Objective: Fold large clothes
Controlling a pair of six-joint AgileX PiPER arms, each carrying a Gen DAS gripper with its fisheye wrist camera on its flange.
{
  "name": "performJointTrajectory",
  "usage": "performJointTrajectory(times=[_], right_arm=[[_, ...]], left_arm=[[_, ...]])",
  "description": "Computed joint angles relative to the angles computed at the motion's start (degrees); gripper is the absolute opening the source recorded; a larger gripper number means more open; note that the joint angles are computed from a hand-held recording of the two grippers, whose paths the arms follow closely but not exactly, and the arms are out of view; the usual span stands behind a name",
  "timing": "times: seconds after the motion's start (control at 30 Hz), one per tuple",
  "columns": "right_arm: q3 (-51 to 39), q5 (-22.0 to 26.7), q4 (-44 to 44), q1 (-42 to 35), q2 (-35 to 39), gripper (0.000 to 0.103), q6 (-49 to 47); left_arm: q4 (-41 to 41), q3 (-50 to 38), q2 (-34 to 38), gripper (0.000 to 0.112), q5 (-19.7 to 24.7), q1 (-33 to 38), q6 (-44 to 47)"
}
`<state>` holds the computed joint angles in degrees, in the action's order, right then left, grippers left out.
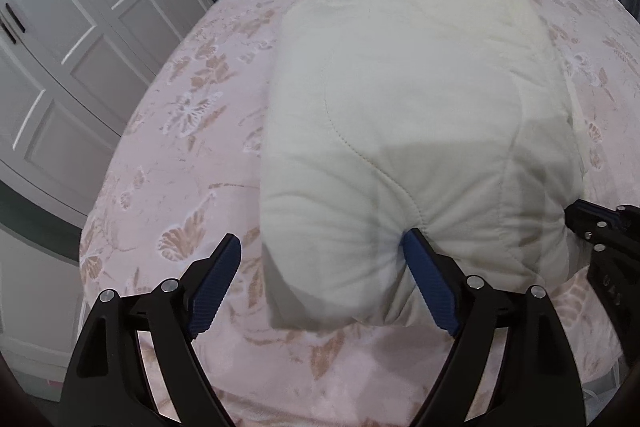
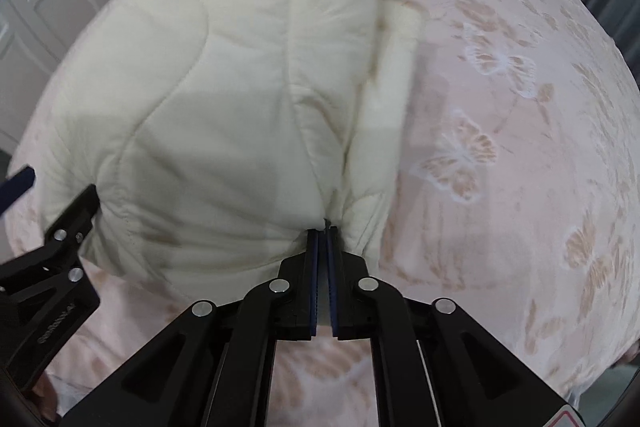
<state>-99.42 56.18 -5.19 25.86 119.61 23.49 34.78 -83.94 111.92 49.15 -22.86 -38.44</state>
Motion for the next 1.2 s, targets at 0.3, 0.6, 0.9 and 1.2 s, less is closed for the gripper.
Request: performJointTrajectory(times=[0.3,0.6,0.9,1.2], right_arm=[[13.6,-3.6,-7.3,5.6,-19.0,0.039,8.3],[25.1,-5.8,-17.3,13.2,-28.6,0.05,21.2],[29.8,-5.5,-20.2,16.0,-32.1,0.05,27.7],[31.2,-4.7,-22.1,19.1,-32.3,0.05,30.2]], left_arm=[[1.8,9.3,-12.9,0.085,1.0,-4.0,-5.4],[1.3,17.2,-20.0,0.09,2.4,-7.8,-9.7],[2.6,22.1,-23.2,0.09,3.6,-11.8,-13.9],[4.3,23.3,-24.2,0.09,4.3,-12.9,-16.3]])
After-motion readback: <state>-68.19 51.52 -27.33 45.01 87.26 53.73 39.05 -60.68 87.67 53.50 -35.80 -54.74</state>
